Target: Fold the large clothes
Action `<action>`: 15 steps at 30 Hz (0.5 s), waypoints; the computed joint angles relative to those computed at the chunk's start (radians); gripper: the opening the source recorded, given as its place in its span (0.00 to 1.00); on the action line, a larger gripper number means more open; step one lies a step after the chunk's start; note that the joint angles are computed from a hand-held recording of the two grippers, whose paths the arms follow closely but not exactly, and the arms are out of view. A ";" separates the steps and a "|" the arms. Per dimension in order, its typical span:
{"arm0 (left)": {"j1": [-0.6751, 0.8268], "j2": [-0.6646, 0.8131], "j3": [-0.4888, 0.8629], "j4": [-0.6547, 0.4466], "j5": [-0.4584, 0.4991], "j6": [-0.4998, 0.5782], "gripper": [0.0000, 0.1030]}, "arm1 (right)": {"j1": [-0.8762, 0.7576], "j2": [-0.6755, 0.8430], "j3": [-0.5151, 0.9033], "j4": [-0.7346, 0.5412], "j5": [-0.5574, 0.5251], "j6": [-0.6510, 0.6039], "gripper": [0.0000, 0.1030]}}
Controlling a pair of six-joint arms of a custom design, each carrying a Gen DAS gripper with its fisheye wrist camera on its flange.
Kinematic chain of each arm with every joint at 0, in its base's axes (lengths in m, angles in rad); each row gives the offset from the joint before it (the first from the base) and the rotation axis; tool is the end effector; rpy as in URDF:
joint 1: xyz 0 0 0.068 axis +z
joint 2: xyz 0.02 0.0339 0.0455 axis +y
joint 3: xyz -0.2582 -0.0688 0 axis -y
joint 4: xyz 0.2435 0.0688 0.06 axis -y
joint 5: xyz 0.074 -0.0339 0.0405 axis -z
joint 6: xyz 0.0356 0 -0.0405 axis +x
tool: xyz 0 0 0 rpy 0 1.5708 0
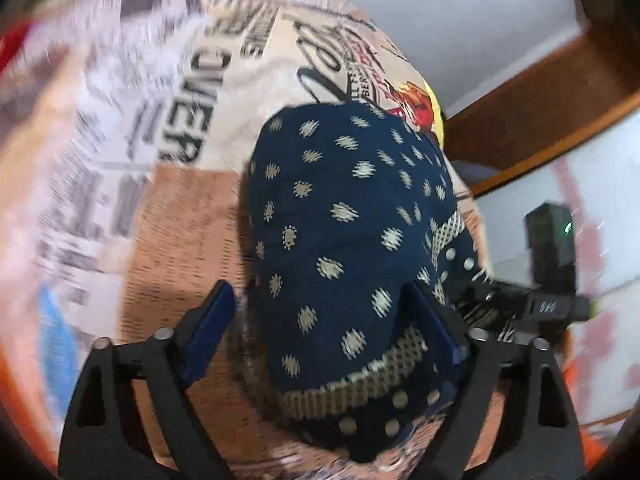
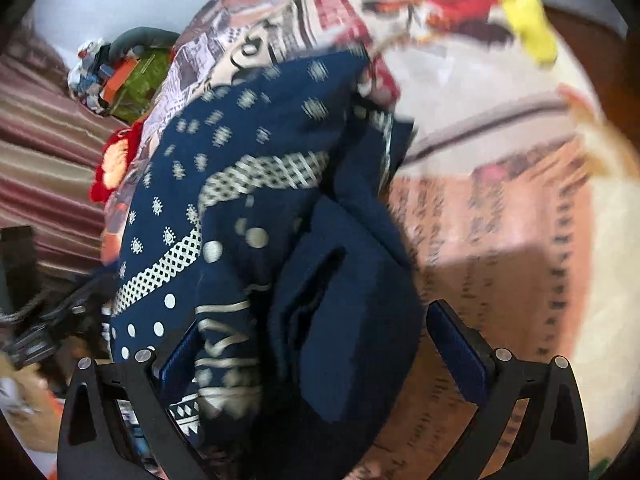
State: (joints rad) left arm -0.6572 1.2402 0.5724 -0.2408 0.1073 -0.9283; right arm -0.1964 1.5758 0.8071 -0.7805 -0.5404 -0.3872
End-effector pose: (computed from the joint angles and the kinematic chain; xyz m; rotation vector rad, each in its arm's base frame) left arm 0.1812 -0.1446 0.1678 -0.3098 2.6338 -0.7492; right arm 0.2392 -0.0289 0.1410 -0.2820 2.8570 0.7526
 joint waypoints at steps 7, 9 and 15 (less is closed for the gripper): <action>0.157 0.163 -0.080 0.295 0.298 -0.021 0.97 | 0.028 0.103 0.053 0.007 -0.044 -0.018 1.00; 0.174 0.216 -0.085 0.361 0.348 -0.038 0.97 | 0.060 0.116 0.058 0.027 -0.043 -0.009 1.00; 0.163 0.328 -0.072 0.485 0.394 -0.086 0.95 | 0.130 0.129 0.051 0.105 -0.049 0.069 1.00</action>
